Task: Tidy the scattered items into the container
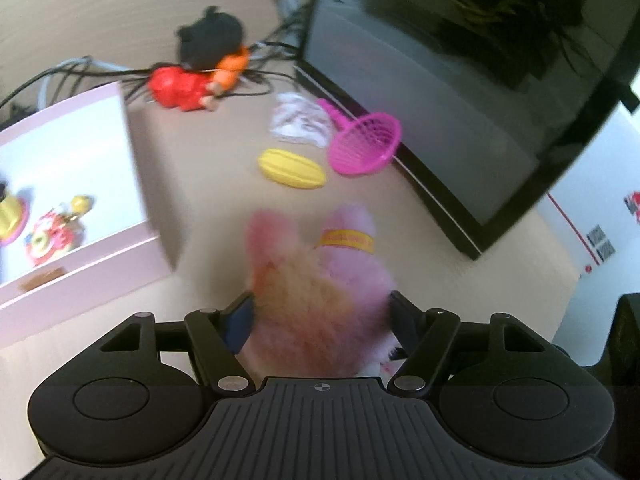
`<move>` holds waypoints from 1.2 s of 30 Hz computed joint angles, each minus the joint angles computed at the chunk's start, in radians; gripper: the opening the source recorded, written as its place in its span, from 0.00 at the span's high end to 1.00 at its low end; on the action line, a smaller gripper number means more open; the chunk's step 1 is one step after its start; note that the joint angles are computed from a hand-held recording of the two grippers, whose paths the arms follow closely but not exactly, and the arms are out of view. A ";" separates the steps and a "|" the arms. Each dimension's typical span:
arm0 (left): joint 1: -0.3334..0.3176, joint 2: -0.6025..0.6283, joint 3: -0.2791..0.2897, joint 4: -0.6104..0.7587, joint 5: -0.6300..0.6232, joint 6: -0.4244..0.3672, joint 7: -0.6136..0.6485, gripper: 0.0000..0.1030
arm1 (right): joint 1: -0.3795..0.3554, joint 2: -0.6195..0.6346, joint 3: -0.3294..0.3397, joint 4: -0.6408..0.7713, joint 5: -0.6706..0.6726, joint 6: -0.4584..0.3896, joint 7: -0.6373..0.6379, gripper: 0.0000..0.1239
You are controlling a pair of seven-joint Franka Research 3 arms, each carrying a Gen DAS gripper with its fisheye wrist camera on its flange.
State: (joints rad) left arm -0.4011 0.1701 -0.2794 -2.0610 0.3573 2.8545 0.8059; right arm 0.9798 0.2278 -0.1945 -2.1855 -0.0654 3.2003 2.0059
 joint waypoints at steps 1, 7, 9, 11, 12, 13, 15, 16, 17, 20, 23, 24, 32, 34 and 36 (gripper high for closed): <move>0.001 -0.016 0.006 -0.019 0.002 0.012 -0.018 0.28 | 0.043 0.006 -0.046 0.020 -0.041 -0.024 -0.010 0.35; 0.023 -0.131 0.031 -0.143 0.077 0.096 -0.156 0.27 | 0.155 0.036 -0.160 0.145 -0.365 -0.169 -0.026 0.36; 0.042 -0.176 0.032 -0.191 0.103 0.131 -0.207 0.29 | 0.175 0.048 -0.172 0.187 -0.485 -0.215 -0.035 0.36; 0.063 -0.228 0.032 -0.254 0.078 0.188 -0.223 0.29 | 0.198 0.066 -0.182 0.232 -0.614 -0.256 -0.048 0.38; 0.069 -0.258 0.034 -0.293 0.049 0.220 -0.217 0.27 | 0.210 0.078 -0.184 0.256 -0.678 -0.278 -0.059 0.38; 0.070 -0.288 0.040 -0.332 0.017 0.249 -0.208 0.25 | 0.225 0.091 -0.190 0.280 -0.747 -0.297 -0.057 0.38; 0.102 -0.351 0.025 -0.402 0.002 0.280 -0.233 0.21 | 0.267 0.123 -0.209 0.332 -0.900 -0.338 -0.030 0.38; 0.136 -0.380 0.001 -0.430 0.012 0.283 -0.263 0.20 | 0.282 0.141 -0.211 0.356 -0.964 -0.356 -0.023 0.38; 0.162 -0.407 -0.016 -0.457 0.016 0.285 -0.288 0.19 | 0.290 0.157 -0.208 0.377 -1.014 -0.368 -0.019 0.39; 0.164 -0.467 -0.002 -0.524 -0.015 0.283 -0.311 0.18 | 0.236 0.183 -0.118 0.417 -0.954 -0.364 -0.101 0.39; 0.136 -0.520 0.037 -0.586 -0.058 0.283 -0.303 0.17 | 0.095 0.174 0.056 0.423 -0.720 -0.323 -0.242 0.41; 0.136 -0.539 0.041 -0.603 -0.065 0.280 -0.300 0.16 | 0.041 0.173 0.124 0.425 -0.637 -0.314 -0.290 0.41; 0.080 -0.630 0.114 -0.707 -0.138 0.233 -0.237 0.13 | -0.151 0.018 0.277 0.261 -0.242 -0.213 -0.265 0.28; -0.015 -0.619 0.202 -0.714 -0.182 0.233 -0.166 0.09 | -0.112 -0.007 0.188 0.224 -0.307 -0.210 -0.092 0.23; -0.158 -0.596 0.323 -0.704 -0.241 0.237 -0.045 0.09 | -0.058 -0.016 0.103 0.206 -0.434 -0.253 0.141 0.23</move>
State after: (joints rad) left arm -0.5592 -0.4256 0.0439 -2.7652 0.1164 3.0912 0.7611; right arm 0.9216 0.2119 -0.0915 -1.9797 -0.4989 2.9477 2.1471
